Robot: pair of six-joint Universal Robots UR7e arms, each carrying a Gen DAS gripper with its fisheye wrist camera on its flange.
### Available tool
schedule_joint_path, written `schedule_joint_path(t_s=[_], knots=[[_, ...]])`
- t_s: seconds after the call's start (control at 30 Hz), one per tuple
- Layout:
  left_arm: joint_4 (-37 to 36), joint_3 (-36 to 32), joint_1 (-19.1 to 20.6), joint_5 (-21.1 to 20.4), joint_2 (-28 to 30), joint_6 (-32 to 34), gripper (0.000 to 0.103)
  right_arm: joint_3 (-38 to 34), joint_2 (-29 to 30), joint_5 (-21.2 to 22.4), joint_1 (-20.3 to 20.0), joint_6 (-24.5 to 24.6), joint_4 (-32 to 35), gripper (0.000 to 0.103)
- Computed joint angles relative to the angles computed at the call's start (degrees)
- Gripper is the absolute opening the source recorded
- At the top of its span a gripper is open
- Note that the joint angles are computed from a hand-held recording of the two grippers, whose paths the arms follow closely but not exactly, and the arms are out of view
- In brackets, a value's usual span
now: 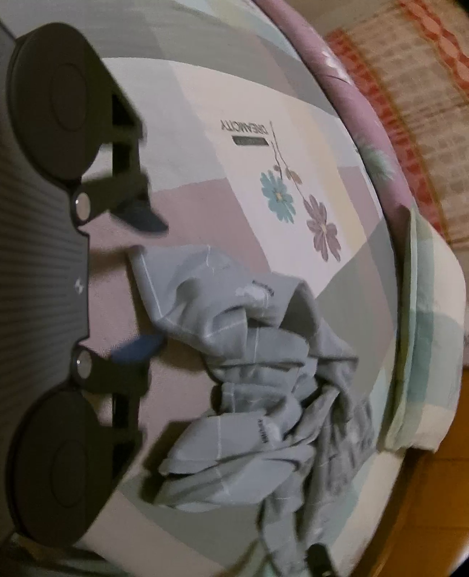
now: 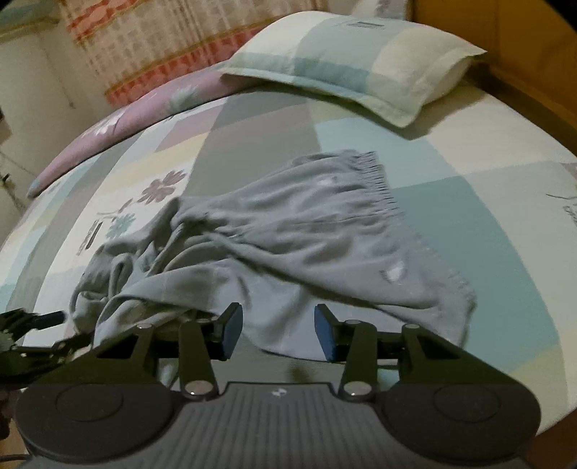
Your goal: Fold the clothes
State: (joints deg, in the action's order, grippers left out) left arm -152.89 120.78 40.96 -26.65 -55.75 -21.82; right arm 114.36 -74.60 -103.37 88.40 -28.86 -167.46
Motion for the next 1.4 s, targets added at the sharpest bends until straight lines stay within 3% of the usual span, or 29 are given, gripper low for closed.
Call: schedule_joint_path(t_s=[0.1, 0.2, 0.47, 0.7, 0.83, 0.9, 1.07, 1.1, 1.2, 1.23, 1.4], knots=[[-4.7, 0.0, 0.3, 0.7, 2.2, 6.8, 0.033, -0.1, 0.8, 0.6, 0.3, -0.3, 0.4, 0.049], [-9.1, -0.1, 0.4, 1.8, 3.9, 14.9, 0.004, -0.4, 1.5, 0.6, 0.6, -0.1, 0.0, 0.049], [-10.2, -1.8, 3.4, 10.6, 1.3, 28.4, 0.003, -0.9, 2.2, 0.9, 1.2, -0.4, 0.7, 0.050], [-17.5, -8.5, 8.9, 17.0, 2.6, 46.5, 0.000, -1.5, 3.7, 1.3, 2.3, -0.7, 1.9, 0.051], [-3.9, -11.6, 10.7, 13.3, -0.4, 36.2, 0.004, -1.5, 4.3, 1.4, 3.1, -1.1, 2.3, 0.055], [-3.1, -10.4, 9.8, 10.0, -1.5, 35.9, 0.010, -1.3, 4.4, 1.6, 3.3, -1.6, 2.2, 0.057], [3.5, -7.6, 6.7, -0.9, -4.1, 28.1, 0.013, -1.1, 4.6, 1.6, 3.5, -2.2, 2.5, 0.061], [2.7, -6.9, 6.1, -2.7, -4.2, 28.3, 0.016, -1.1, 4.7, 1.8, 3.4, -2.1, 2.8, 0.062], [-2.5, -5.0, 4.4, -7.1, -2.8, 32.3, 0.045, -0.9, 4.6, 2.5, 3.2, -1.9, 3.2, 0.062], [-4.2, -4.6, 4.0, -8.2, -1.9, 34.1, 0.049, -0.8, 4.6, 2.7, 3.2, -1.7, 3.2, 0.062], [-11.8, -6.9, 4.5, -7.8, 5.4, 40.4, 0.049, 0.1, 3.8, 3.4, 3.1, -1.3, 2.5, 0.063]])
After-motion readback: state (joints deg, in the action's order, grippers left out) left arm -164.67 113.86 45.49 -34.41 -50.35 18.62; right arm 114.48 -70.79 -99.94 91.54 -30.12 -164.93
